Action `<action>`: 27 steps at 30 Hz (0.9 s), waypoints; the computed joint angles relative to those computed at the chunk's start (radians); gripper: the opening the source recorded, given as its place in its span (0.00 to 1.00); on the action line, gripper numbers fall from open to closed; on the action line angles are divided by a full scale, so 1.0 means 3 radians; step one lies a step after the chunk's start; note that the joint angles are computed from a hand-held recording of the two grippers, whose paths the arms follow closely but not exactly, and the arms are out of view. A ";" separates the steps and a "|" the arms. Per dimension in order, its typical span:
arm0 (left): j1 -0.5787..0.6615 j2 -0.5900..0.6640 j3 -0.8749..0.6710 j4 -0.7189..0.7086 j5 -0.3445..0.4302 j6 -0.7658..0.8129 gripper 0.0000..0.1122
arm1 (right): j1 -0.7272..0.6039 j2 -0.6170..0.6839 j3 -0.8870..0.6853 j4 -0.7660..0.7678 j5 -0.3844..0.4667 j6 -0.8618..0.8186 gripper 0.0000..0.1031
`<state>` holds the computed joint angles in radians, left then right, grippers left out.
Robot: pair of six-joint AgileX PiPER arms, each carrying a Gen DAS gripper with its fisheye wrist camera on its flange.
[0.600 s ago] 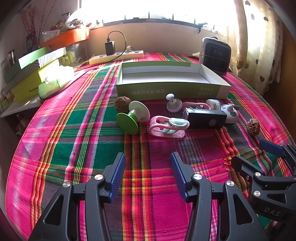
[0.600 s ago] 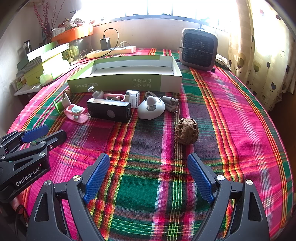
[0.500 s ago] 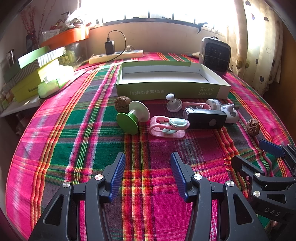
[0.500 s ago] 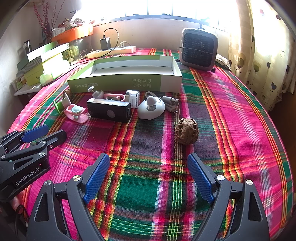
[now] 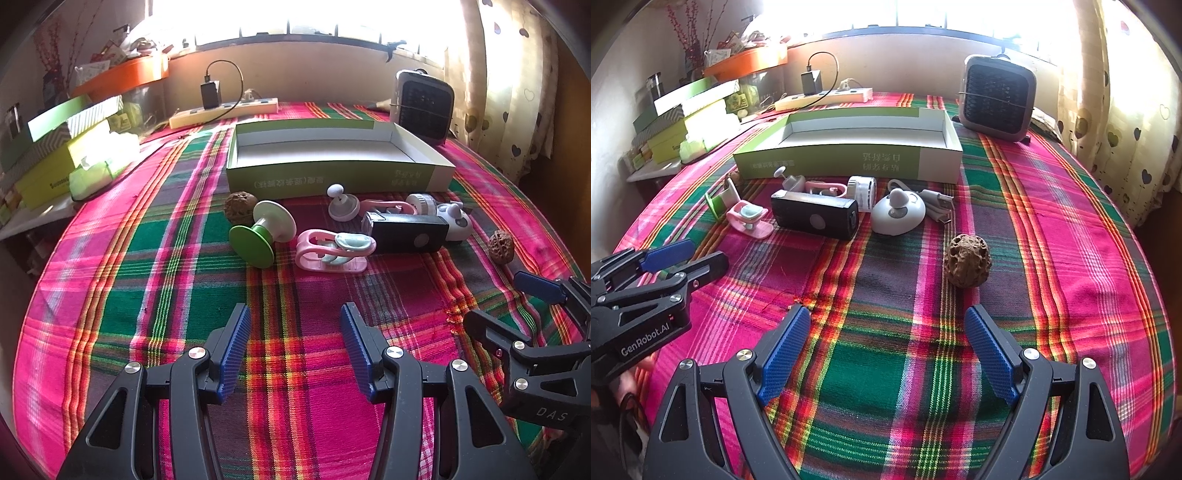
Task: Organize objects
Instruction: 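Move the right gripper to the brown walnut ball and close on it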
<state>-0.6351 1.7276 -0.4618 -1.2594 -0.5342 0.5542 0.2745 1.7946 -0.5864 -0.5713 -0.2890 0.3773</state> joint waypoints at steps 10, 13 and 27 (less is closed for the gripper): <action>0.0421 -0.0189 0.0204 0.1167 0.0321 -0.0755 0.43 | -0.0316 -0.0024 0.0049 -0.0730 -0.0178 0.0503 0.83; 0.0570 -0.0207 0.0226 0.1414 0.0361 -0.0908 0.43 | -0.0377 -0.0001 -0.0002 -0.0511 -0.0102 0.0323 0.81; 0.1153 -0.0135 0.0016 0.2584 0.0710 -0.1681 0.43 | -0.0391 0.0168 -0.0487 -0.1067 0.0277 0.0832 0.70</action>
